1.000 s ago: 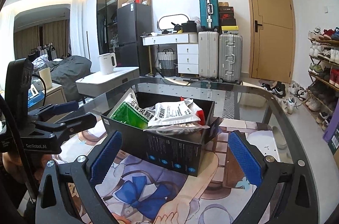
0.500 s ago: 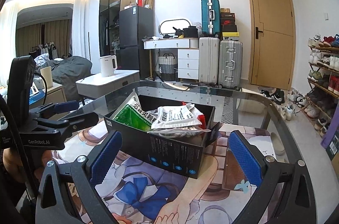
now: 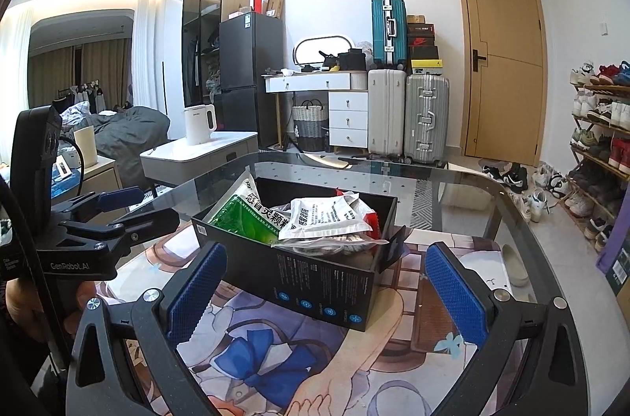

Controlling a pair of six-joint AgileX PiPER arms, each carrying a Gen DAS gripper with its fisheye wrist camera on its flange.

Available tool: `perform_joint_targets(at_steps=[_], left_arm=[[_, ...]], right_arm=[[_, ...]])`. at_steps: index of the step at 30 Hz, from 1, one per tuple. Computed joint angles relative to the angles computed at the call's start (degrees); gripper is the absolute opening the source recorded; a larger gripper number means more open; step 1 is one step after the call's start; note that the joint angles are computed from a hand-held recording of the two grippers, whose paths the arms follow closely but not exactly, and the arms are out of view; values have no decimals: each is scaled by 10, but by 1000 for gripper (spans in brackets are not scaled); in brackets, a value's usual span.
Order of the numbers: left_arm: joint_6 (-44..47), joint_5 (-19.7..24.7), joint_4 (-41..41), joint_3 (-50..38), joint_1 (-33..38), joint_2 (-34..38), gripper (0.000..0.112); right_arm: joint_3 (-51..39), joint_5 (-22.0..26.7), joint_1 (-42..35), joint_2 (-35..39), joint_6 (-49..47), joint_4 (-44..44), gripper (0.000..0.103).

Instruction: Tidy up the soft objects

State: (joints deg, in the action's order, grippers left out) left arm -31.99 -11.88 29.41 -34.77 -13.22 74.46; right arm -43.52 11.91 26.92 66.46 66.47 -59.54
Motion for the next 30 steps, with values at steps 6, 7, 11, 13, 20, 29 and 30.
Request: perform_joint_targets(at_steps=[6, 7, 11, 13, 20, 29, 30], left_arm=[[47, 1, -47, 3, -6, -4, 103], [48, 0, -48, 3, -6, -4, 103], [58, 1, -59, 4, -7, -5, 103], [65, 1, -65, 5, -7, -7, 103], [78, -1, -77, 6, -8, -8, 103], [60, -5, -54, 9, -6, -11, 103], [54, -5, -46, 8, -6, -11, 103]], right_arm=[[0, -2, -1, 0, -7, 7, 102], [0, -2, -1, 0, -9, 10, 102], [0, -1, 0, -1, -7, 7, 102], [0, -1, 0, -1, -6, 6, 102], [1, -1, 0, -1, -2, 4, 102], [2, -2, 0, -1, -1, 2, 102], [2, -1, 1, -1, 2, -1, 102]])
